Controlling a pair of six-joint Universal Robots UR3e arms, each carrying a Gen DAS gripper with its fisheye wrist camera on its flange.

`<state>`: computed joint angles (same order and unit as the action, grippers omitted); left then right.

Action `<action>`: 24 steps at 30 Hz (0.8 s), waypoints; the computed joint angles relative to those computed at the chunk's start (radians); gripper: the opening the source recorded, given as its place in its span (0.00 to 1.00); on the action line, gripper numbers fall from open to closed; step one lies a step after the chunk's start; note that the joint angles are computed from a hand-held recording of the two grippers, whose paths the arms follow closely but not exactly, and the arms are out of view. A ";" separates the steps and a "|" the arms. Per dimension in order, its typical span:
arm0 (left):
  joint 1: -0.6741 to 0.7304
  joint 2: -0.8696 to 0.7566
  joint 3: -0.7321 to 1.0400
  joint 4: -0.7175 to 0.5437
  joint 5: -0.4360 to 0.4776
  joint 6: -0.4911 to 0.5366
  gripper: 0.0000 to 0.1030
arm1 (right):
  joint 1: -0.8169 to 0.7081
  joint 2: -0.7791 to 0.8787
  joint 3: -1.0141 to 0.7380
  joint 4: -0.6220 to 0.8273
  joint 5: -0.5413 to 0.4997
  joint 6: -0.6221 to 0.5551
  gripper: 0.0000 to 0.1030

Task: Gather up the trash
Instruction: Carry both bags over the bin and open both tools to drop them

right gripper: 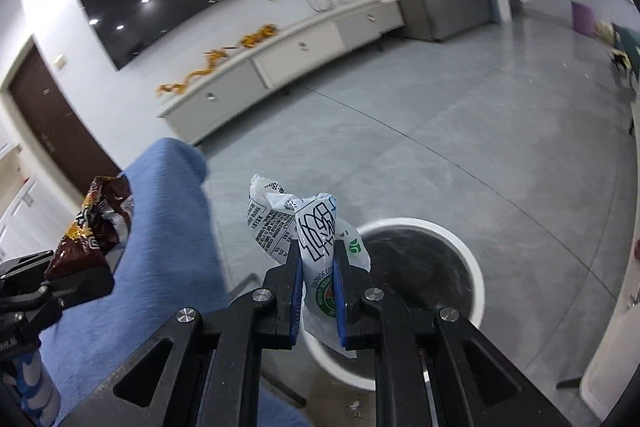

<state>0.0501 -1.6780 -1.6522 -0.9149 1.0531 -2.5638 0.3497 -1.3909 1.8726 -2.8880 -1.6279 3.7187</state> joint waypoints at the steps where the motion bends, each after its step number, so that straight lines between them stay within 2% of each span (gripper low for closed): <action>1: -0.039 -0.064 0.054 0.001 0.016 -0.022 0.22 | -0.017 0.002 0.011 -0.002 0.006 0.001 0.13; 6: -0.151 -0.296 0.286 -0.040 0.055 -0.100 0.24 | -0.105 0.036 0.062 -0.016 0.052 -0.006 0.15; 7: -0.159 -0.329 0.325 -0.061 0.054 -0.109 0.29 | -0.113 0.045 0.063 -0.014 0.051 -0.007 0.18; 9: -0.179 -0.389 0.393 -0.081 0.051 -0.142 0.40 | -0.121 0.062 0.067 -0.009 0.043 -0.004 0.34; 10: -0.184 -0.413 0.420 -0.086 0.051 -0.153 0.45 | -0.122 0.057 0.088 -0.018 0.034 0.000 0.47; 11: -0.187 -0.432 0.442 -0.091 0.049 -0.162 0.47 | -0.123 0.056 0.098 -0.023 0.027 0.004 0.50; 13: -0.196 -0.466 0.487 -0.103 0.053 -0.178 0.52 | -0.132 0.043 0.130 -0.032 0.021 0.012 0.50; 16: -0.200 -0.473 0.497 -0.106 0.057 -0.192 0.52 | -0.146 0.023 0.165 -0.036 0.016 0.024 0.50; 24: -0.171 -0.353 0.329 -0.001 0.057 -0.219 0.52 | -0.142 -0.059 0.200 -0.001 0.008 0.043 0.50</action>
